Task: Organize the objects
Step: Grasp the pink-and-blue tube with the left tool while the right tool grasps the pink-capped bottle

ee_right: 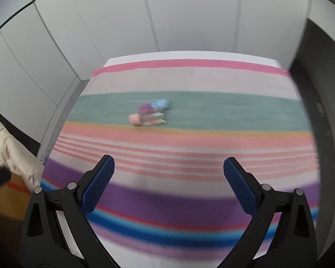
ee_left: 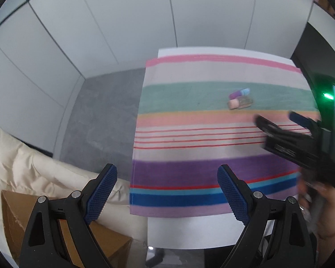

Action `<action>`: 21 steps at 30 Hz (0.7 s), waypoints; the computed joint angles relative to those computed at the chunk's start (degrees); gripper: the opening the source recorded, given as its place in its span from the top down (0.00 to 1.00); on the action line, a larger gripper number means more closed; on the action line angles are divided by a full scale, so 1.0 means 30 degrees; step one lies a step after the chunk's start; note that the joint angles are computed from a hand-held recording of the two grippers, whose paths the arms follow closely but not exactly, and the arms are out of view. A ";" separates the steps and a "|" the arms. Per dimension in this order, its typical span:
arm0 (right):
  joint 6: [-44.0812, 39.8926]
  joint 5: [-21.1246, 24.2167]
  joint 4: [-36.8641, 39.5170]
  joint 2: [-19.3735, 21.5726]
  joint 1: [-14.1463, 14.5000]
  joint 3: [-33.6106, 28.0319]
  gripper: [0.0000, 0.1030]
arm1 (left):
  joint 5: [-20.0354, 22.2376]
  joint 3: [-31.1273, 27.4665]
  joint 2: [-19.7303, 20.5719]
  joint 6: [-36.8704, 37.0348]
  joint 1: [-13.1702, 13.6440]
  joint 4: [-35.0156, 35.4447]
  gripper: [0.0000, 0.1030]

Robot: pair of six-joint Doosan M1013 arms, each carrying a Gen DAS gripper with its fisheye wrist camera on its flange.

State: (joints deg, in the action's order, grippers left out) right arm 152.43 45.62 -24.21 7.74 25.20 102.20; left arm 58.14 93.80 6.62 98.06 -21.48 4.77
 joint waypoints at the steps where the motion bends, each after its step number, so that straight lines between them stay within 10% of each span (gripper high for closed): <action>1: -0.0156 -0.0007 -0.0242 0.0602 -0.0031 -0.0372 0.03 | 0.0044 0.0025 0.0026 -0.0063 0.0065 0.0001 0.11; 7: 0.0426 0.0102 -0.0058 0.2834 -0.0551 -0.1748 0.07 | -0.0626 0.0135 0.0241 -0.0114 0.0045 0.0355 0.11; 9: 0.0108 0.0374 0.0373 0.3185 -0.0706 -0.1910 0.38 | -0.0783 0.0209 0.0321 -0.0148 -0.0055 0.0418 0.11; 10: 0.0290 0.0403 -0.0046 0.3160 -0.0639 -0.1856 0.38 | -0.0799 0.0210 0.0386 -0.0090 -0.0083 0.0175 0.11; 21: 0.2812 0.0851 -0.2950 -0.0191 -0.1403 0.1740 0.38 | -0.1299 -0.0725 0.2664 -0.0700 -0.1693 -0.4524 0.11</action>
State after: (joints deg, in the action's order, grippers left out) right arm 160.87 48.17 -33.06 7.16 20.99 107.42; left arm 54.24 91.63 14.61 95.96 -26.56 -8.80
